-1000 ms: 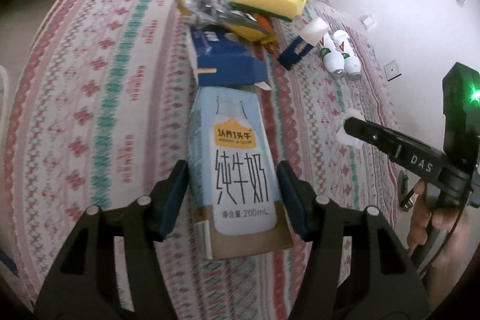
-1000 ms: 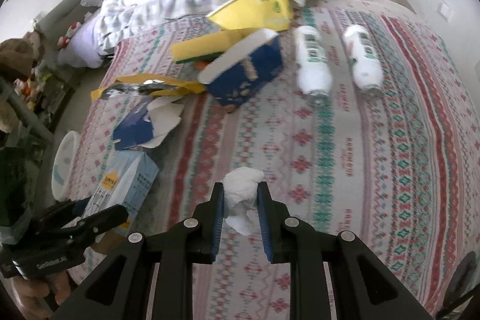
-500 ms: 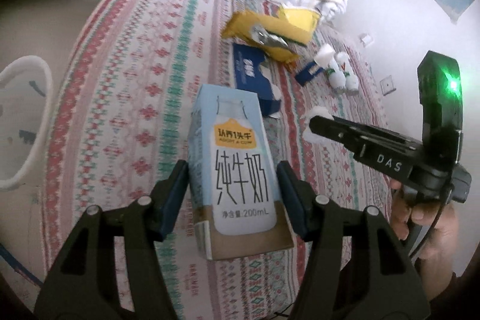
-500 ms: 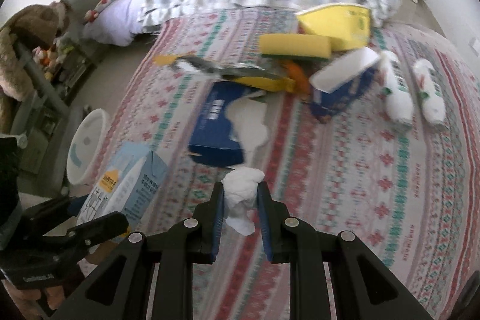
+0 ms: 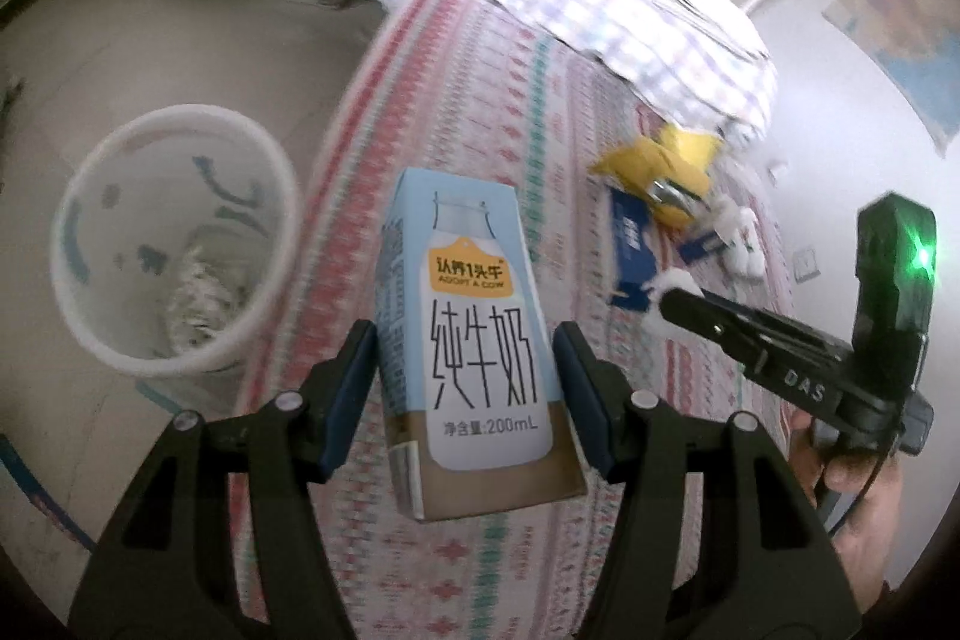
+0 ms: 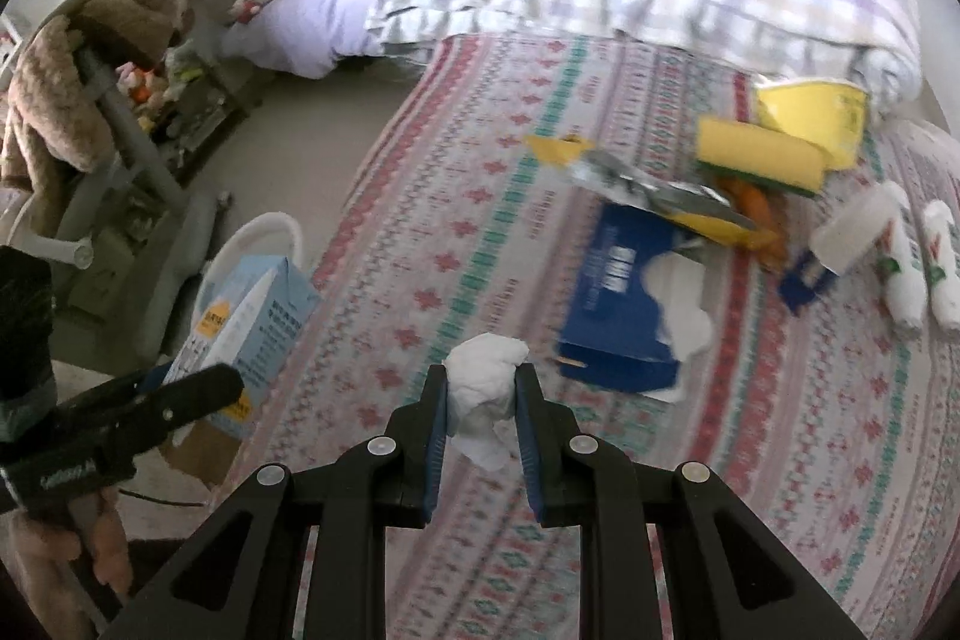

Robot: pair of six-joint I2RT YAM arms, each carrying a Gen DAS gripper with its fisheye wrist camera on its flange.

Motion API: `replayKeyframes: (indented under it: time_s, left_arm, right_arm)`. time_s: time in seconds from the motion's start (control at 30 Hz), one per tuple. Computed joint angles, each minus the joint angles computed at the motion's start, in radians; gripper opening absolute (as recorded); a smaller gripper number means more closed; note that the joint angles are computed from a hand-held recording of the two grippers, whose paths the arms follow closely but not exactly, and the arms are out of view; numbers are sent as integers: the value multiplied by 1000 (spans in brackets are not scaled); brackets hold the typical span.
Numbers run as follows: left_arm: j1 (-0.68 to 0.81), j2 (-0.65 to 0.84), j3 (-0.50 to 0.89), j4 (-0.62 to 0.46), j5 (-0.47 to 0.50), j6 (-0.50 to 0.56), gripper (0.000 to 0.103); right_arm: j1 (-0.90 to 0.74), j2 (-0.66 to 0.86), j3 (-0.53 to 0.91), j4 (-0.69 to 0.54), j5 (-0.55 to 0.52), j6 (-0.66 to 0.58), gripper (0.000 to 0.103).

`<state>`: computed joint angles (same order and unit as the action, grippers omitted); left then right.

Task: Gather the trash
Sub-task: 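Carry the milk carton to the wastebasket and open the left tool to drop it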

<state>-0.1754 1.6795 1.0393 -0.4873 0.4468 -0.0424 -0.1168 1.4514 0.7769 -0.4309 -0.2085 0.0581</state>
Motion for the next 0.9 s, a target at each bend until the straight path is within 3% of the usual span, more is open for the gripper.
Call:
replayKeyframes:
  time_s: [0.63,0.7,0.77,0.9]
  left_arm:
    - [192,203,152,67,-101,16,62]
    - [196,208,164,59,-118,19,69]
    - [193,191,159,58,-186,15,91]
    - [210,166,167,26,-225,38,92]
  right_arm:
    - [250,160,89,133,59,135,22]
    - [263,178,102,144,60,143,22]
    - [274,203,119,151,51,156,22]
    - [284,253,155,156,14,172,22]
